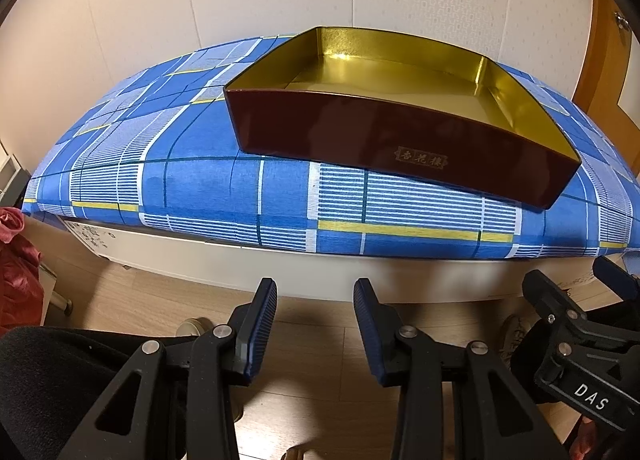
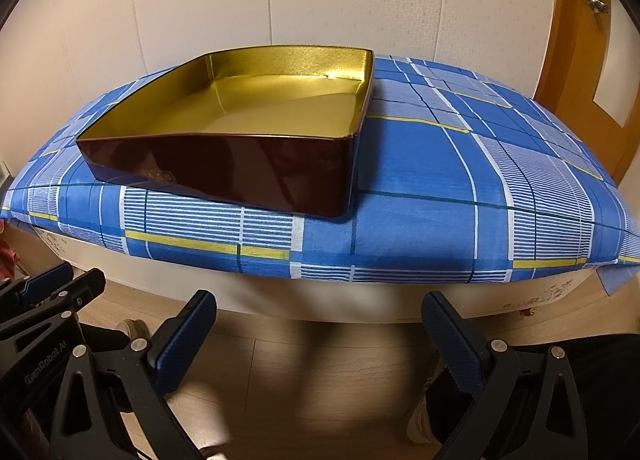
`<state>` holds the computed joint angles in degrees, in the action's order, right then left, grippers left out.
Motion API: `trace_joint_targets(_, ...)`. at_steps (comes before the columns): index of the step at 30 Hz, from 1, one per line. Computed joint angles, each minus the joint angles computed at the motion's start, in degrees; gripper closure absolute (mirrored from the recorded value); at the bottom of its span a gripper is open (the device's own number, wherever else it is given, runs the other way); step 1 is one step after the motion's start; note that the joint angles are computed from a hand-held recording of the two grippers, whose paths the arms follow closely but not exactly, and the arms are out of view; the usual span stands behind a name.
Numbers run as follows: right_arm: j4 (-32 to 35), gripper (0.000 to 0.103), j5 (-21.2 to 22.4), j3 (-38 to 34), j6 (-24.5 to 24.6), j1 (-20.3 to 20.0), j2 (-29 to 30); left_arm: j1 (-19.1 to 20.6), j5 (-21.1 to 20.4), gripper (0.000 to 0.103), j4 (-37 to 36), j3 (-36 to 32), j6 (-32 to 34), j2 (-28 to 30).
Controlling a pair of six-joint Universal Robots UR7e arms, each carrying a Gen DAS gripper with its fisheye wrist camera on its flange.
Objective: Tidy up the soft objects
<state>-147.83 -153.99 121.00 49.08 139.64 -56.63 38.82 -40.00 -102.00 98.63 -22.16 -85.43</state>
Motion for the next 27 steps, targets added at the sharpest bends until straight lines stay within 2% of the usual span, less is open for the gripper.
trace_joint_targets(12,-0.8,0.0,0.2,0.0,-0.9,0.0,0.2,0.3,-0.7,0.063,0.2,-0.3,-0.4,0.0)
trace_joint_targets(16,-2.6,0.0,1.2,0.1,-2.8,-0.2,0.6,1.0,-1.5,0.063,0.5,-0.9,-0.8,0.1)
trace_joint_targets(22,-8.0,0.0,3.2,0.7,-9.6,-0.5,1.9,2.6,-4.2,0.063,1.0,-2.1,-1.5,0.2)
trace_joint_targets(27,-6.5,0.0,4.9,-0.3,-17.6,-0.7,4.7,6.3,-12.5,0.063,-1.5,-3.4,-1.3,-0.7)
